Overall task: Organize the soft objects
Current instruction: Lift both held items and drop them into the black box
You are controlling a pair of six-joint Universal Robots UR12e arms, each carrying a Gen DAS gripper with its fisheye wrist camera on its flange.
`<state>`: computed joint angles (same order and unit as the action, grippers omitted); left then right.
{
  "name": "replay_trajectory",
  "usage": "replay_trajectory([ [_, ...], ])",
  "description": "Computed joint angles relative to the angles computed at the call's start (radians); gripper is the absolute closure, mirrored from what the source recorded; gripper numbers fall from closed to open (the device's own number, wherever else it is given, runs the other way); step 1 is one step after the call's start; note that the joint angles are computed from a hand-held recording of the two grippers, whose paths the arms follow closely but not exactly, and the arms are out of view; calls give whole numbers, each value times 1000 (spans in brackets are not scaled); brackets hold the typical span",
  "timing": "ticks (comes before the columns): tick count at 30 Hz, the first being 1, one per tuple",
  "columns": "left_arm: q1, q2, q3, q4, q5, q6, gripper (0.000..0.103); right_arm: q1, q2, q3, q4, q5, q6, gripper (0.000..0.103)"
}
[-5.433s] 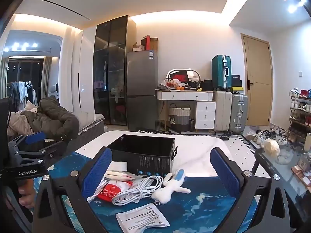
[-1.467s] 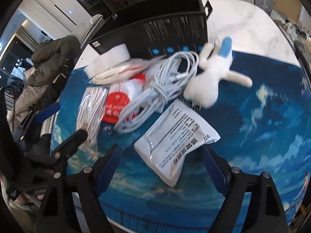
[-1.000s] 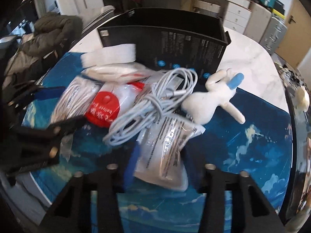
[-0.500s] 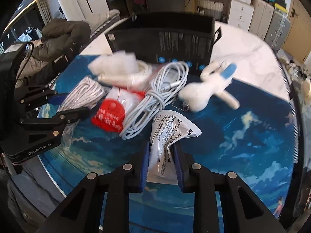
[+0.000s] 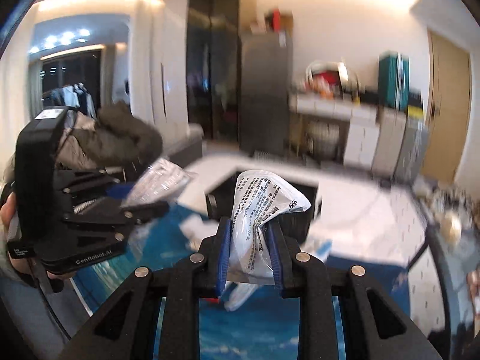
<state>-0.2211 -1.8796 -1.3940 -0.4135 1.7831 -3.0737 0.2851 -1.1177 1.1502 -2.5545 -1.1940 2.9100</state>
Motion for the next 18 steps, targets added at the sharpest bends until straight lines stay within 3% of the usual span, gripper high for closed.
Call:
replay_trajectory([
  [3, 7, 17, -22, 69, -29, 0, 72, -2, -22, 43, -110, 27, 22, 80],
  [9, 26, 6, 30, 73, -102, -18, 72, 7, -14, 14, -141, 17, 29, 80],
  [15, 36, -52, 150, 95, -108, 7, 72, 16, 66, -158, -105, -3, 75, 80],
  [18, 48, -82, 216, 62, -129, -39, 72, 23, 128, -288, -42, -25, 107, 80],
])
